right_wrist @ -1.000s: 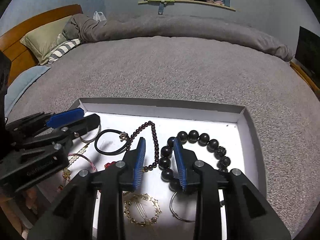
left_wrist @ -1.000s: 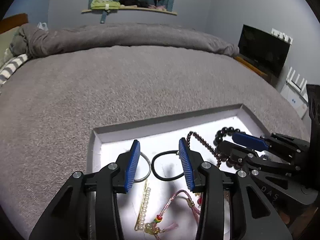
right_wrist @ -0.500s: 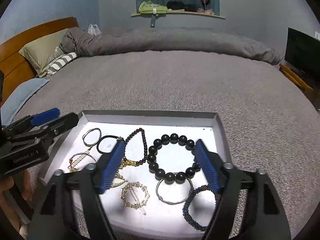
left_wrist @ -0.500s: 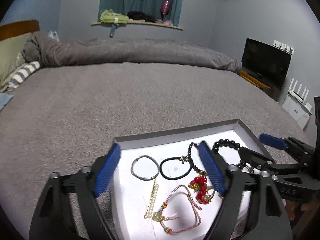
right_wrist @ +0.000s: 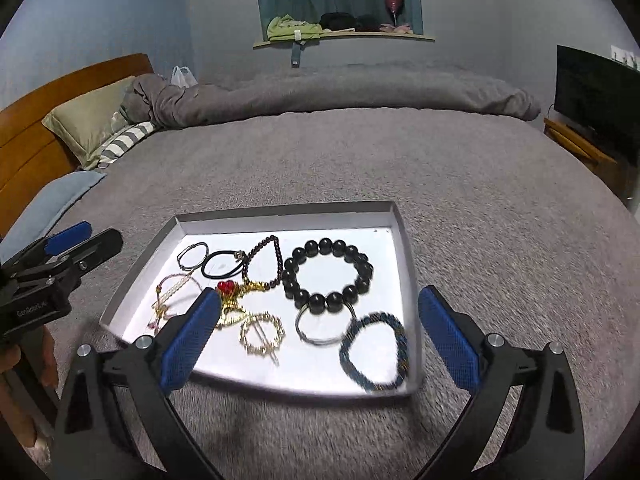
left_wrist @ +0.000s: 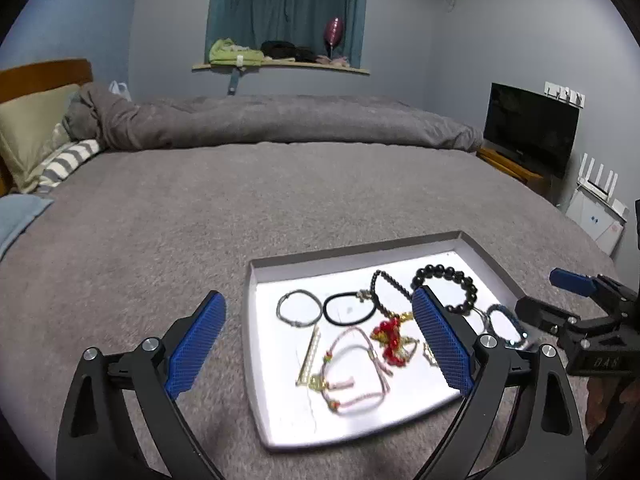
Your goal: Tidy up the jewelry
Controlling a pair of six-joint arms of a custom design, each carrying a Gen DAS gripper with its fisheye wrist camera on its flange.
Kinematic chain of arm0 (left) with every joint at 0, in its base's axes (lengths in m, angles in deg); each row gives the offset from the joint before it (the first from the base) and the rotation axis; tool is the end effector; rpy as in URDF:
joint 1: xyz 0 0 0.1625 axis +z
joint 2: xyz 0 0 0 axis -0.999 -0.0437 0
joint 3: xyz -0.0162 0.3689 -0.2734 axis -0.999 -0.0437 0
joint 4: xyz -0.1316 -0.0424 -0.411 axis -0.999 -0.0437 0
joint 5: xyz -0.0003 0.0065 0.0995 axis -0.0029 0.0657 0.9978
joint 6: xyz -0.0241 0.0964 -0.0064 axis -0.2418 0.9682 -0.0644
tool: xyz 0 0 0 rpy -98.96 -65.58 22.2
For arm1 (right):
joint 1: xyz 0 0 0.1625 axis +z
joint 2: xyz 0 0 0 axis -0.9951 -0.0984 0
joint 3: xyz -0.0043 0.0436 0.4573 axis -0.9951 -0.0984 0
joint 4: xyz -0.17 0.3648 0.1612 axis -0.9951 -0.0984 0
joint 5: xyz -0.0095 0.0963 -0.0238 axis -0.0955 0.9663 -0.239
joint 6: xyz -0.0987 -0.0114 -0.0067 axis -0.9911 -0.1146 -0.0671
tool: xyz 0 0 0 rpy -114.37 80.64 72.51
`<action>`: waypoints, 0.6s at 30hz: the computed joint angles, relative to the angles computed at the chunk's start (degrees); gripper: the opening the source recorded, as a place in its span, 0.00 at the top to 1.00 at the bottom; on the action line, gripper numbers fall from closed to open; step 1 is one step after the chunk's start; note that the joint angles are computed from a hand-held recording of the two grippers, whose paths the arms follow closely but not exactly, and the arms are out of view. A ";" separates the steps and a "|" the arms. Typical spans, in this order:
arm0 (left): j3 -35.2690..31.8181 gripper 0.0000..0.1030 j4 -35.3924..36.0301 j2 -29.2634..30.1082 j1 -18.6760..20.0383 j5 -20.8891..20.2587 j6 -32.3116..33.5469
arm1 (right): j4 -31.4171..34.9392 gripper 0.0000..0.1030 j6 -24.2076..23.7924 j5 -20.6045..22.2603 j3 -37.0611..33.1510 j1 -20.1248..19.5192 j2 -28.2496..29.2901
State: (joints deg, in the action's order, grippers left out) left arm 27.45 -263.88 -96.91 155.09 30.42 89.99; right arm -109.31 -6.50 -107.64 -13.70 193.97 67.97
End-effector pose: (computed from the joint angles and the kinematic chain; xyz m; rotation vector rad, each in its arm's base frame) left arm -0.0871 -0.7357 0.4320 0.3999 2.1498 -1.2157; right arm 0.4028 -0.8426 0.0753 0.8865 -2.4154 0.9221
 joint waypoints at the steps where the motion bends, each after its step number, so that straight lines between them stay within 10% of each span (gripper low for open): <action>1: 1.04 0.07 -0.08 -0.68 -0.19 -0.26 -0.36 | -0.71 0.05 0.05 0.08 1.07 0.01 -0.57; 18: 13.28 0.03 2.59 -5.93 -2.13 4.45 -4.21 | -10.65 0.05 -3.18 -1.66 16.87 -0.95 -6.74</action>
